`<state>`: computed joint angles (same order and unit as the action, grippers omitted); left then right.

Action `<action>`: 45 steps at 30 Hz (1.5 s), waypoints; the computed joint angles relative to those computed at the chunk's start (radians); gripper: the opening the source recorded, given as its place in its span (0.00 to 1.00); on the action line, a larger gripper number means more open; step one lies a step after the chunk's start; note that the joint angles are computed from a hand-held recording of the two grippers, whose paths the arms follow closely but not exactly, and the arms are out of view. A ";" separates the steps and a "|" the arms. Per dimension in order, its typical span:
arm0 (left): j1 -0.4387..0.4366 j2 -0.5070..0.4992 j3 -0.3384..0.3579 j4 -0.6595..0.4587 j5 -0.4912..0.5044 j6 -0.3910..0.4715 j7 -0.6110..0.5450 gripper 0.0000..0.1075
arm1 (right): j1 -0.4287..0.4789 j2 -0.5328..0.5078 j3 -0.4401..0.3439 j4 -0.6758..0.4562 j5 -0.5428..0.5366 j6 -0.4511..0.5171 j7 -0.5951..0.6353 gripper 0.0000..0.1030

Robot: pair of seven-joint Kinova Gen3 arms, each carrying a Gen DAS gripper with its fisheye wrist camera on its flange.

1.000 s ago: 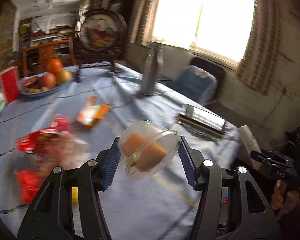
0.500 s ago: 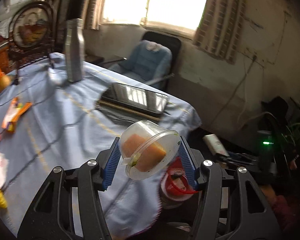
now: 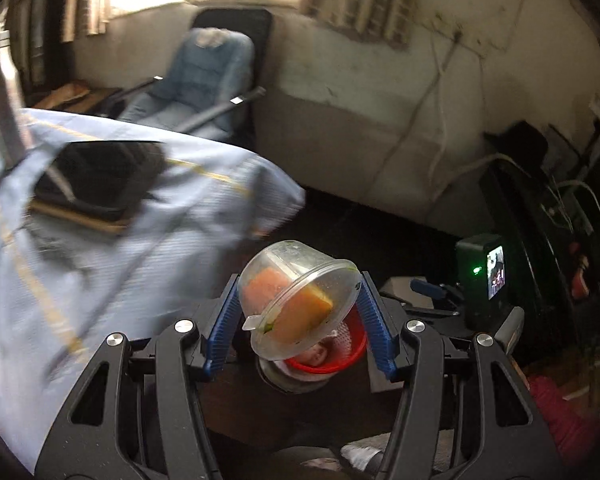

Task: Collect trash
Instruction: 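Open both tools to drop the cup and box into the wastebasket, then swing both tools back over the table toward the remaining trash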

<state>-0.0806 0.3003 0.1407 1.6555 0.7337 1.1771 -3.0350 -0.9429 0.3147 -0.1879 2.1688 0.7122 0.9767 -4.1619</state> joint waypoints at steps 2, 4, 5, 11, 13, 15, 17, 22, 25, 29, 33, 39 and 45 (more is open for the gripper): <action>0.043 0.011 0.013 0.014 -0.029 -0.031 0.016 0.53 | 0.014 0.015 -0.005 0.013 -0.033 -0.018 0.022 0.61; 0.088 0.025 0.025 0.028 -0.064 -0.073 0.038 0.53 | 0.017 0.019 -0.003 0.027 -0.057 -0.037 0.032 0.61; 0.106 0.032 0.030 0.032 -0.081 -0.088 0.050 0.53 | 0.016 0.020 -0.002 0.042 -0.068 -0.054 0.027 0.61; 0.234 0.105 0.060 0.033 -0.208 -0.187 0.181 0.59 | 0.004 0.021 -0.004 0.084 -0.144 -0.092 0.038 0.61; 0.263 0.125 0.067 0.028 -0.244 -0.207 0.234 0.74 | -0.005 0.020 -0.006 0.083 -0.169 -0.084 0.047 0.61; 0.276 0.134 0.076 0.029 -0.264 -0.226 0.273 0.79 | -0.017 0.017 -0.009 0.079 -0.193 -0.067 0.050 0.61; 0.272 0.136 0.084 0.028 -0.280 -0.223 0.291 0.79 | -0.029 0.017 -0.013 0.071 -0.210 -0.044 0.054 0.61; 0.227 0.095 0.101 0.060 -0.263 -0.264 0.252 0.82 | -0.038 0.012 -0.013 0.029 -0.214 0.022 0.084 0.61; 0.192 0.062 0.105 0.078 -0.225 -0.267 0.212 0.83 | -0.045 0.008 -0.017 -0.004 -0.207 0.077 0.097 0.64; 0.157 0.014 0.101 0.108 -0.163 -0.267 0.144 0.84 | -0.058 0.002 -0.028 -0.070 -0.202 0.189 0.121 0.68; 0.122 -0.030 0.084 0.127 -0.094 -0.232 0.071 0.84 | -0.077 -0.004 -0.041 -0.140 -0.197 0.307 0.136 0.73; 0.073 -0.092 0.031 0.146 0.003 -0.169 -0.039 0.86 | -0.107 -0.003 -0.060 -0.252 -0.170 0.470 0.166 0.79; 0.015 -0.134 -0.032 0.147 0.078 -0.102 -0.120 0.88 | -0.138 0.023 -0.062 -0.371 -0.135 0.603 0.231 0.80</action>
